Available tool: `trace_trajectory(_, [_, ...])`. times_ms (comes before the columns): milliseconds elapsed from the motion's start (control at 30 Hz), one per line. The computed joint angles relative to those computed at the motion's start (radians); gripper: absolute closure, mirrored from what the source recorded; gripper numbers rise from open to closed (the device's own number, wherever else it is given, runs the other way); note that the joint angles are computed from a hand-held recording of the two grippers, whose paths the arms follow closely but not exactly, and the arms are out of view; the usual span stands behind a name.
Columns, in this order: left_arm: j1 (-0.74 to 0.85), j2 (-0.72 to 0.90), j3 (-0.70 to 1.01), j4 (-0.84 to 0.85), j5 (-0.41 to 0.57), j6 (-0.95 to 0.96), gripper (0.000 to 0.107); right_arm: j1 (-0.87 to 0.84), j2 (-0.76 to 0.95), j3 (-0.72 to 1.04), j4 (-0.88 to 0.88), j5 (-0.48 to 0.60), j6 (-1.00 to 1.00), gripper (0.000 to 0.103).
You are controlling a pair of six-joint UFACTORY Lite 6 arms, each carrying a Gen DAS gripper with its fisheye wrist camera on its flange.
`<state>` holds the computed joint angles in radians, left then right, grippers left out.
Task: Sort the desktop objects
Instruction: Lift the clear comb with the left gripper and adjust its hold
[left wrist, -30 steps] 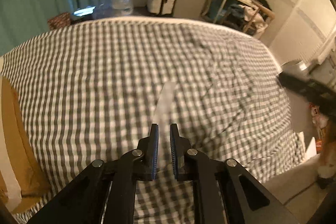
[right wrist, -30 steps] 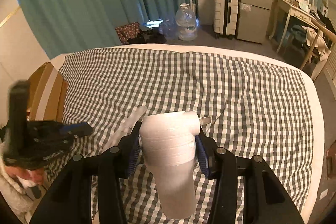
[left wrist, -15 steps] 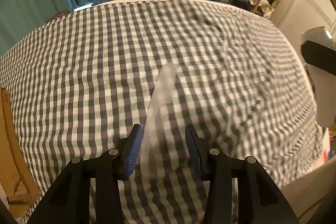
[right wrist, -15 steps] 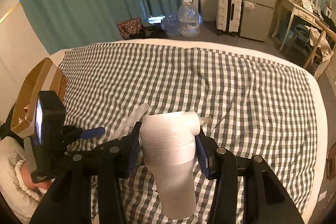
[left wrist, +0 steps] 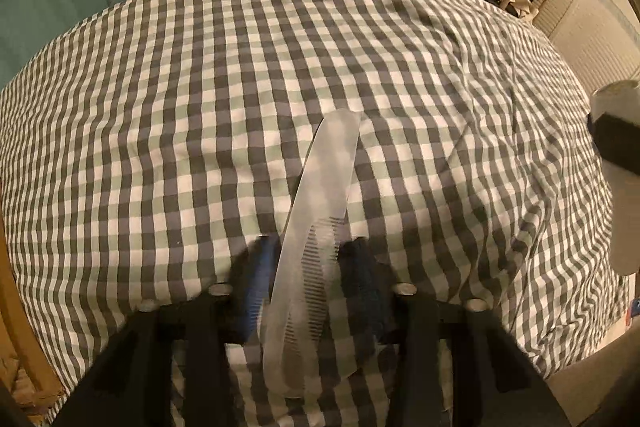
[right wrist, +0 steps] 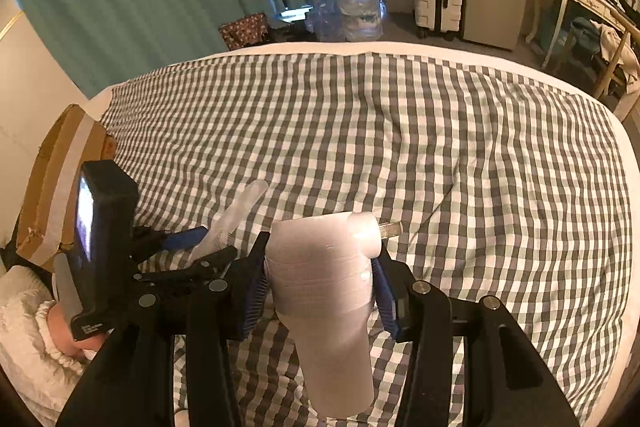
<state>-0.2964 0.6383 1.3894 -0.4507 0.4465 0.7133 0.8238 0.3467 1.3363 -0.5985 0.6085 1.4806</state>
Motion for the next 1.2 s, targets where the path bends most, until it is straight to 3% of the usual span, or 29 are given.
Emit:
trace_trajectory(167, [-0.014,-0.005,0.012,0.032,0.014,-0.048,0.080,-0.007,-0.021,-0.036,-0.007,-0.020,0.012,0.056])
trace_trajectory(433, [0.016,-0.118,-0.060,0.011,0.033,-0.052,0.081,0.030,-0.051,-0.029,-0.041,0.035,0.039,0.056])
trace_trajectory(600, [0.056,-0.221,-0.098,-0.025,0.077,-0.031,0.091,0.068,-0.039,0.026,-0.036,0.085,0.022,0.056])
trace_trajectory(900, [0.079,-0.287,-0.151,-0.042,0.119,-0.021,0.090,0.156,0.026,0.205,-0.059,0.240,0.022,0.056])
trace_trajectory(967, [0.054,-0.271,-0.161,0.007,0.090,-0.067,0.083,0.157,0.028,0.223,-0.061,0.258,0.016,0.056])
trace_trajectory(1200, [0.041,-0.171,-0.156,0.061,0.055,-0.109,0.081,0.149,0.039,0.237,-0.041,0.260,-0.006,0.056])
